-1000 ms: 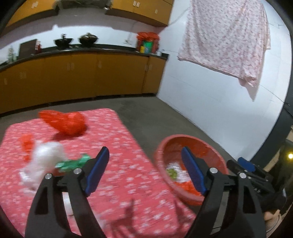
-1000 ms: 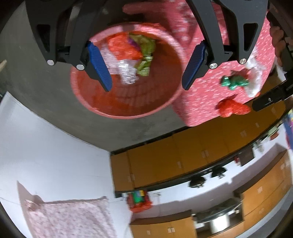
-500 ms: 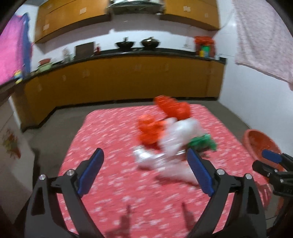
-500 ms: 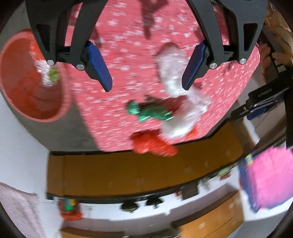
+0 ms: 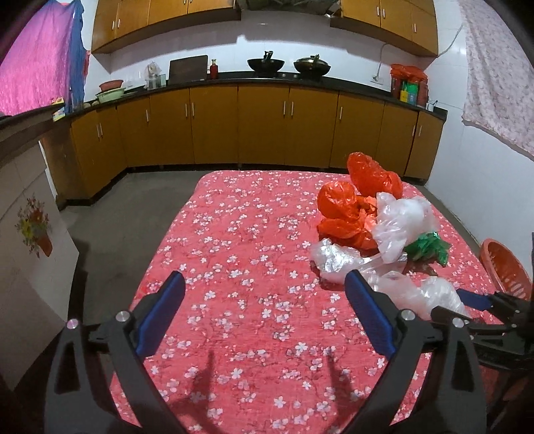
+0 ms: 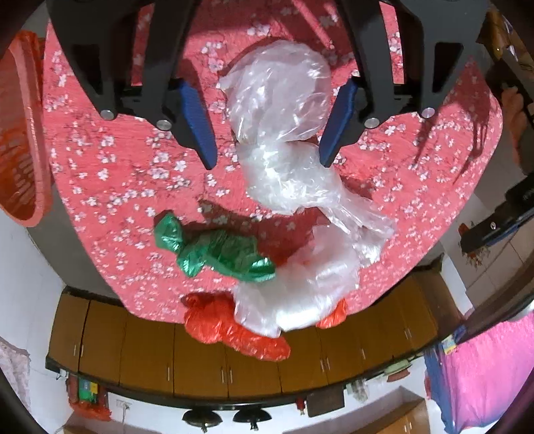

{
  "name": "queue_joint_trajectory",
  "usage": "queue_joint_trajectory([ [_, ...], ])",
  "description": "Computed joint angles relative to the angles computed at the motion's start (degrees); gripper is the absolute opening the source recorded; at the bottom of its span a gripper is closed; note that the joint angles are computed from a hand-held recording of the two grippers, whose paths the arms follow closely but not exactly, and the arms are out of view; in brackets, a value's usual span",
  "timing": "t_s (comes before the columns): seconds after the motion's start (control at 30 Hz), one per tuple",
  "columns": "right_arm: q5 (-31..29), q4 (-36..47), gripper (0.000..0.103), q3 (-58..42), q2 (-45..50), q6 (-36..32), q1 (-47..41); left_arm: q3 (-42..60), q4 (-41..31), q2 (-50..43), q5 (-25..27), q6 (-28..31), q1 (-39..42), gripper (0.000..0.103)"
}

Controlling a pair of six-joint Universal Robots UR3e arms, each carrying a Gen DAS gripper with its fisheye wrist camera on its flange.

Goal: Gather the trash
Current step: 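Grasp the clear plastic bag with the right tool while the left tool grasps clear bubble wrap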

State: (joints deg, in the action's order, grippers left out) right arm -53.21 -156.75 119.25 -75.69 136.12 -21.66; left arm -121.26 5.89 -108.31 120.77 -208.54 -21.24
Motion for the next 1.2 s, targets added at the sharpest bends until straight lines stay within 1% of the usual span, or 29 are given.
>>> queue_joint_trajectory([
  [0.03,-0.15,-0.23,0.060,-0.17,0.30,-0.06,0.29,0.26,0.00,-0.32,-0.39,0.06,0.22,0.095],
  [0.1,0.00,0.99,0.053,-0.46,0.17,-0.88,0.46,0.24,0.72,-0.98,-1.08,0.27,0.59,0.095],
  [0.3,1.01,3.04,0.039,-1.37,0.57,-3.01,0.31,2.33,0.99,-3.00,-2.18,0.96,0.55,0.095],
  [0.4,2.51,4.34,0.036,-0.46,-0.56,-4.36,-1.43,3.41,1.00,-3.94,-2.57,1.33,0.40,0.095],
  [0.53,4.42,7.32,0.035,0.97,-2.92,-6.51,-4.61,5.01,0.78,-5.09,-3.10,1.70,0.07,0.095],
  [0.67,5.16,8.01,0.034,2.73,-4.78,-8.01,-8.15,7.52,-0.28,-6.68,-3.58,2.61,-0.32,0.095],
  [0.8,5.47,6.92,0.034,3.14,-4.83,-6.46,-12.37,10.54,-1.70,-8.59,-4.47,3.19,0.15,0.095],
  [0.9,5.26,6.51,0.034,1.61,-3.52,-4.63,-14.41,14.28,-4.23,-11.12,-5.81,3.31,1.27,0.095],
  [1.03,5.31,6.33,0.034,0.03,-2.32,-3.43,-15.92,19.73,-7.63,-14.68,-9.88,3.41,3.19,0.094],
  [1.1,5.33,6.23,0.034,-0.39,-2.03,-3.26,-16.14,22.80,-9.26,-16.56,-10.45,2.91,3.66,0.094],
  [1.2,5.26,5.81,0.034,-0.87,-1.45,-3.23,-16.12,26.84,-11.74,-18.96,-11.22,2.77,4.44,0.086],
])
